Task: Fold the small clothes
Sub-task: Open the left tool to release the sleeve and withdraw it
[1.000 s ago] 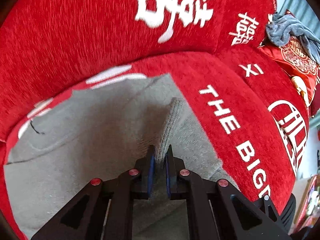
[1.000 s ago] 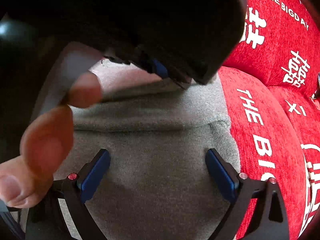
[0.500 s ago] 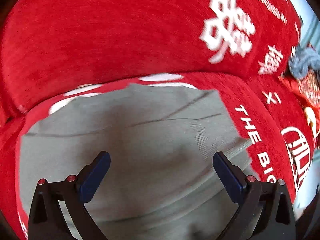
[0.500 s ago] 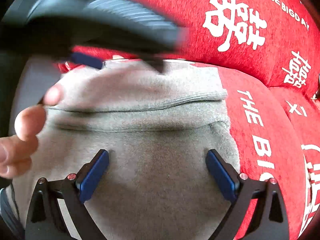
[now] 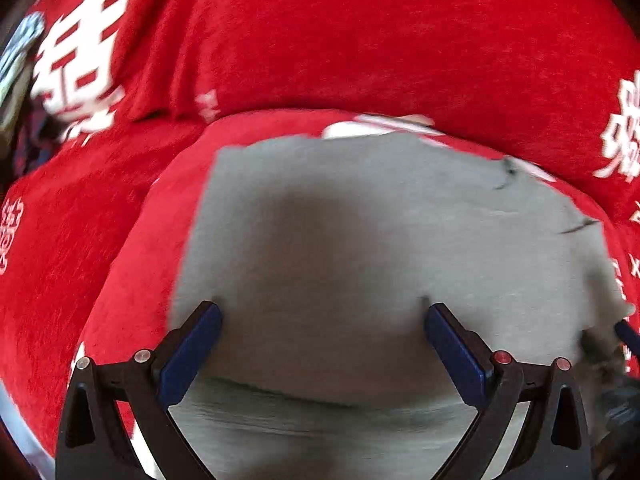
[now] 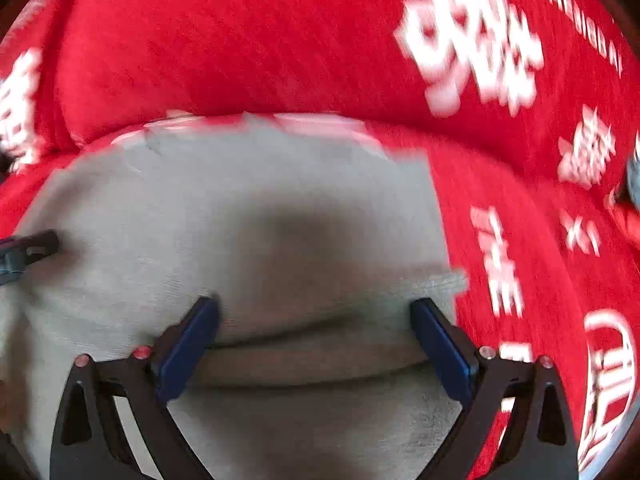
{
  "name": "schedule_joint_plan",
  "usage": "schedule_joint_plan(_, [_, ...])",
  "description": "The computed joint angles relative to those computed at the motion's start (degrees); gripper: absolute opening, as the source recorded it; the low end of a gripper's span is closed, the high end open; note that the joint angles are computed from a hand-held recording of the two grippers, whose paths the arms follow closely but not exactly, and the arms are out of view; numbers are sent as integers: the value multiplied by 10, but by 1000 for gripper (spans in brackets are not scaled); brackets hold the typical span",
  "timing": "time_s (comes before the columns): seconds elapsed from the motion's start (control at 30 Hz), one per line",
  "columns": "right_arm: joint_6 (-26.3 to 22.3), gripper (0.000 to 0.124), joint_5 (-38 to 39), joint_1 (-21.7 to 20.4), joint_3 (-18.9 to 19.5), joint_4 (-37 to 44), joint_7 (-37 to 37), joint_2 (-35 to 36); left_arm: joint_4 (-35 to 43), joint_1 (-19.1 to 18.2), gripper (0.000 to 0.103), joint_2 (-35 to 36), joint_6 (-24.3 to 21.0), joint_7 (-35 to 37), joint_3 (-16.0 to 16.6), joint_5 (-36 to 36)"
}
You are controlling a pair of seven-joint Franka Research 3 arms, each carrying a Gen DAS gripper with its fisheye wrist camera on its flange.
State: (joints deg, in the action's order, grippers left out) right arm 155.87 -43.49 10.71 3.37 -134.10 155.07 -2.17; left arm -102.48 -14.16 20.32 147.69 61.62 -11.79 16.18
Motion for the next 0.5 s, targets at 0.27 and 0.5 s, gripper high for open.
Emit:
schedule_joint_plan(0.27, [-27, 98, 9, -5, 11, 44, 10, 15, 72, -1, 103, 49, -31, 28, -3, -23])
schedule_joint_plan(0.5, [-47, 103, 105, 20, -40, 122, -51, 101, 198, -16, 103, 130, -120, 15, 11, -16])
